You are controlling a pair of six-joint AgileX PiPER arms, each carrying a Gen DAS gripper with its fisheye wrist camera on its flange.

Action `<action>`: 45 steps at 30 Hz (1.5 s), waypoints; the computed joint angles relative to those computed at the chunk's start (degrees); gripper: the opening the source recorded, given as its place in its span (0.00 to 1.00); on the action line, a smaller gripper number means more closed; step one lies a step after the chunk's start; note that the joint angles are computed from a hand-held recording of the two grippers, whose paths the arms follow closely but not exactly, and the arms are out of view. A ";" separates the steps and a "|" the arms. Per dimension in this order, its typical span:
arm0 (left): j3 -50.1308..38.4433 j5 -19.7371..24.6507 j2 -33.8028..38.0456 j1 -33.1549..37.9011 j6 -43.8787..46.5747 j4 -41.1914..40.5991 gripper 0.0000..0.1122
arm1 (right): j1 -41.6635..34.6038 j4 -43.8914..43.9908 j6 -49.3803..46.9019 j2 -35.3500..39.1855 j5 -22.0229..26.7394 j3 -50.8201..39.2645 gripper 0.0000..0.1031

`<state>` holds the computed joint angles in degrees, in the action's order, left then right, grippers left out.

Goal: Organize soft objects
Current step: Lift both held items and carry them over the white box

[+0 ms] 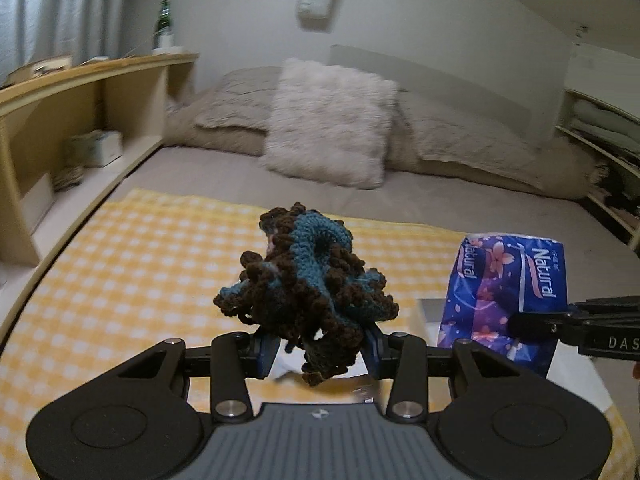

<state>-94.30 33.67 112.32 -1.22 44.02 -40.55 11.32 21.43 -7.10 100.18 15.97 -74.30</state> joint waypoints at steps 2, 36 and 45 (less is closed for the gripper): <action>0.14 0.01 -0.13 -1.44 0.70 -1.14 0.39 | -1.70 1.06 -1.42 -2.44 -0.59 2.37 0.20; -10.74 12.19 21.95 -27.63 6.02 -22.62 0.39 | -36.60 4.84 -22.71 -17.13 1.89 24.59 0.20; -17.03 13.28 28.52 -29.05 -3.98 -7.62 0.39 | -35.34 2.15 -24.88 -14.46 6.16 21.96 0.20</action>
<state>-111.33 46.95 140.84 -30.27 40.04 -48.17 -24.02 23.58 -31.99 85.71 22.12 -52.34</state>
